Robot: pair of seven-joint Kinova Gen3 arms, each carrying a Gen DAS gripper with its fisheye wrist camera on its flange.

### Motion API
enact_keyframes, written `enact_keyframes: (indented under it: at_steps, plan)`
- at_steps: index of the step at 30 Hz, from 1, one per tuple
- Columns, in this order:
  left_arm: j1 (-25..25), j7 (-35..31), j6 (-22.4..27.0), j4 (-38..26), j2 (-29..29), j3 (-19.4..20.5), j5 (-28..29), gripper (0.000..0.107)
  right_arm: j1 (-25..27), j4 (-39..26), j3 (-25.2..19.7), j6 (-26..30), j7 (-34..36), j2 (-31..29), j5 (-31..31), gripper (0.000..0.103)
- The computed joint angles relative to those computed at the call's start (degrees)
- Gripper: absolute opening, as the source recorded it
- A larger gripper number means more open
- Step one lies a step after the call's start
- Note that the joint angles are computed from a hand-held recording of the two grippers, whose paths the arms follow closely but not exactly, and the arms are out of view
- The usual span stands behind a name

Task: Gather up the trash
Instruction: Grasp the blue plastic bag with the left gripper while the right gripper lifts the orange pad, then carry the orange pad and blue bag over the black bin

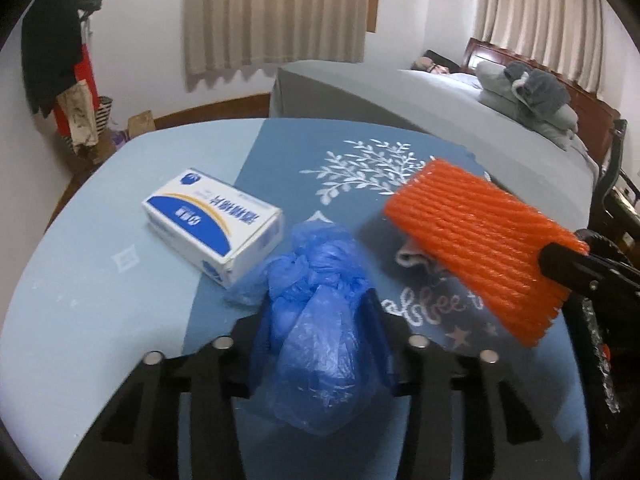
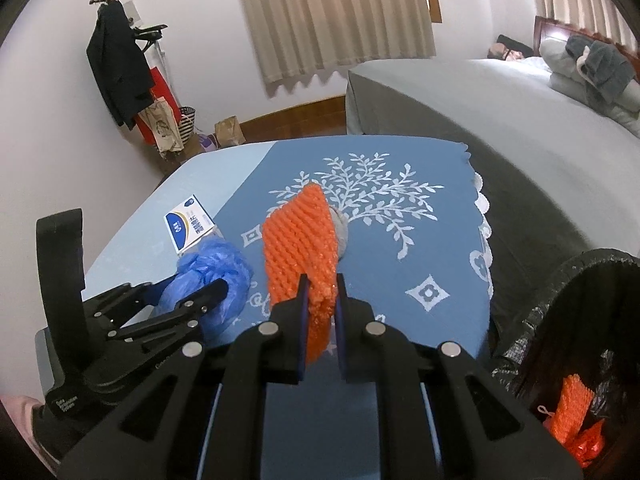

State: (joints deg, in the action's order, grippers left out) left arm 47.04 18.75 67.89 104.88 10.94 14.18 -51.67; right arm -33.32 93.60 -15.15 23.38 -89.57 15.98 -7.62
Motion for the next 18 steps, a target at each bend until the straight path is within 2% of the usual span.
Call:
enact_keyframes:
  at_steps: [4,11,18]
  plan:
    - [0.6,1.6,0.5,0.4,-0.6,0.2,-1.2,0.029,0.4,0.3,-0.5,-0.2,0.8,-0.3,-0.6,0.011]
    - [2.8,4.8,7.3,-0.7,-1.9,1.9,-3.7,0.028,1.9,1.1,-1.9,-0.8,3.3,-1.6,-3.1,0.011]
    - [4.2,3.6,14.2,-3.8,-2.3,3.6,-4.1,0.028,3.8,1.8,-3.6,-1.2,7.8,-3.5,-7.4,0.011]
